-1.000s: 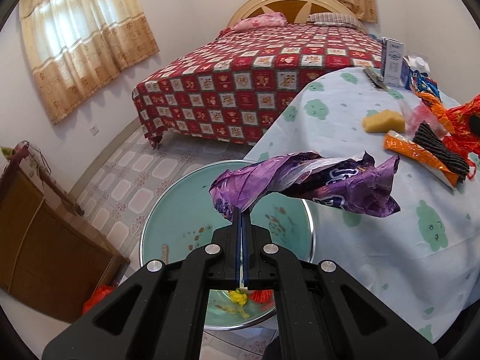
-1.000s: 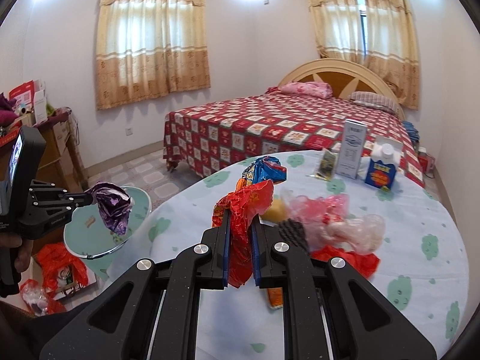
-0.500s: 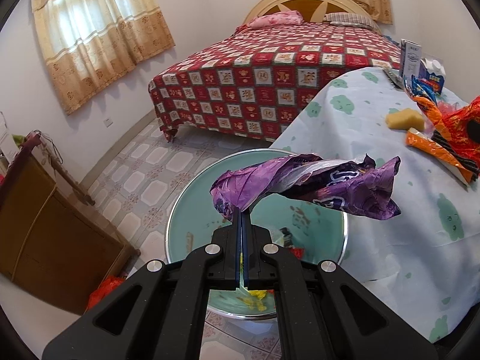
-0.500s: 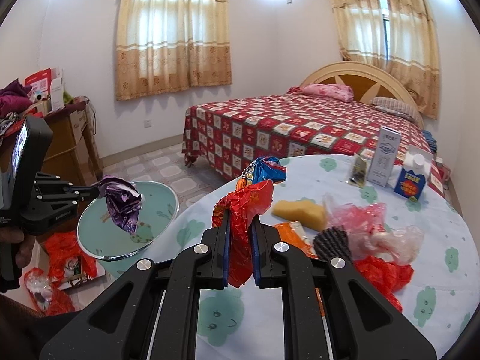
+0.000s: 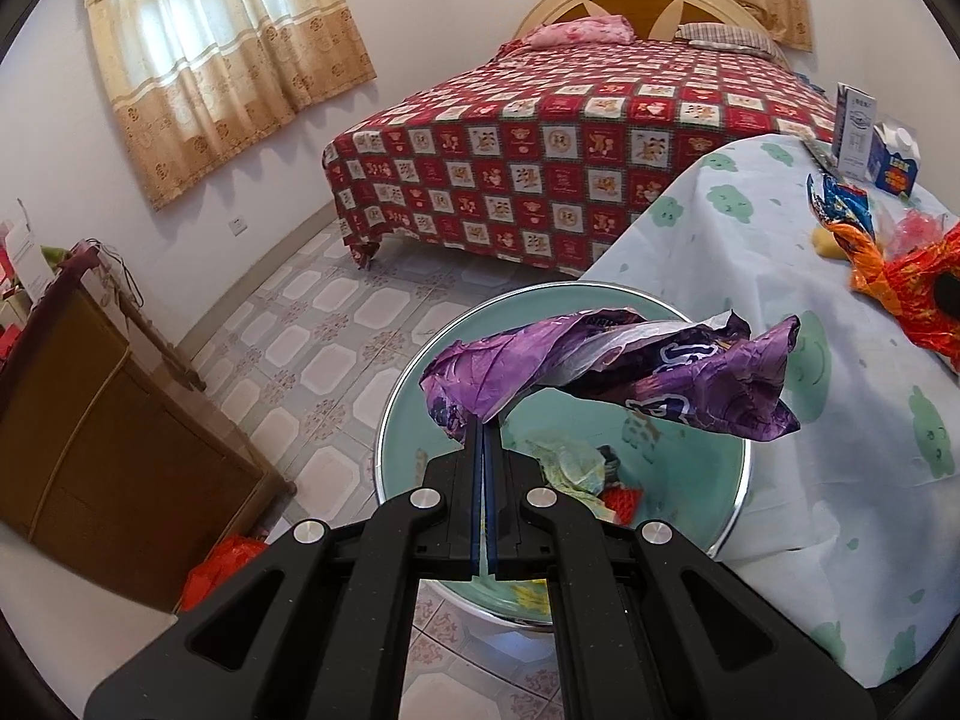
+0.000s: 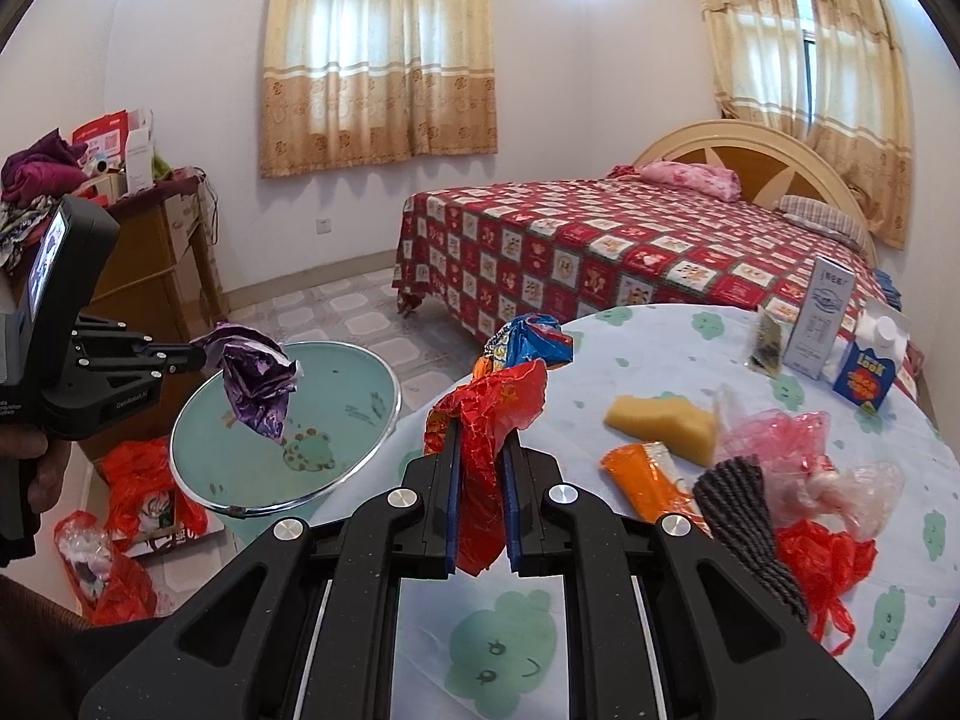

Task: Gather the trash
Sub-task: 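Carry the purple wrapper and red-orange bag over the teal bin with both grippers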

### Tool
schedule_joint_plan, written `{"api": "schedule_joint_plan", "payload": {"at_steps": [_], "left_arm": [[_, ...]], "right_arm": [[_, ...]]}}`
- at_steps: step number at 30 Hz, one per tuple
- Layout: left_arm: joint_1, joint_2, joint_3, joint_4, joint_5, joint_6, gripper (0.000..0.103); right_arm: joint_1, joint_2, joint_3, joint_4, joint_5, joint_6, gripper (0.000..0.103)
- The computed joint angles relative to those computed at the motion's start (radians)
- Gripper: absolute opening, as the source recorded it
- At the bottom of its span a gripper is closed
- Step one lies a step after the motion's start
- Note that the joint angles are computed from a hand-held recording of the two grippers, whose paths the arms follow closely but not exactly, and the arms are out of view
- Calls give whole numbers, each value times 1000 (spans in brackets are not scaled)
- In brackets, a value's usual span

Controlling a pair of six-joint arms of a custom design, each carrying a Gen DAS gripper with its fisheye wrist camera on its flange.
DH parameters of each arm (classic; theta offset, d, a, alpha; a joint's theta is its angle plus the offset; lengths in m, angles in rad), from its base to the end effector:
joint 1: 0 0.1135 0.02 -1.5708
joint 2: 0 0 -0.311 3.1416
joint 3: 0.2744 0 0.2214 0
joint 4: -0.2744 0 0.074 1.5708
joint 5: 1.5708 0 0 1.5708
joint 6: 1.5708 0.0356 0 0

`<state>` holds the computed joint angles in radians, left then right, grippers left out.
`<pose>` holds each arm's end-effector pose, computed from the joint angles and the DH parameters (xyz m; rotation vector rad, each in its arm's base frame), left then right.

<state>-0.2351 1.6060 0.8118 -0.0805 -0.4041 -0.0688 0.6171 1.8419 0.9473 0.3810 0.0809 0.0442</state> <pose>0.2868 -0.0543 0.2324 0.0214 2.3818 0.3505 0.3106 0.2169 0.2307 -0.5451 2.0262 0.3174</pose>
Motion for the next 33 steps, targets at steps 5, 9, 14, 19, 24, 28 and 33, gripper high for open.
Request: {"api": "schedule_joint_plan", "payload": {"at_steps": [5,9,14,19,24,28,33], "left_arm": [[26,-2,-5,3,-1,2,0],[59,-6,-13,8,4,9,0],[84,-7,-15,9,6,12,0],[103,-13,-21,16,3,17,0],[130,-13,-24,21,0,22,0],[152,-16,-27,26,-8,27,0],[170,-13,-21,24,-5,29,1]], "right_arm": [[13,20,23,-8,-3,-7,12],[23,38,51,-20,-10,-14,12],[32,51,68,-24,-18,-20,12],[45,64,103,-41,-21,-23,12],[56,78,134,-58,-24,-32,12],[63,93,168,-78,-29,-39,12],[78,108,204,-98,-29,-45,12]]}}
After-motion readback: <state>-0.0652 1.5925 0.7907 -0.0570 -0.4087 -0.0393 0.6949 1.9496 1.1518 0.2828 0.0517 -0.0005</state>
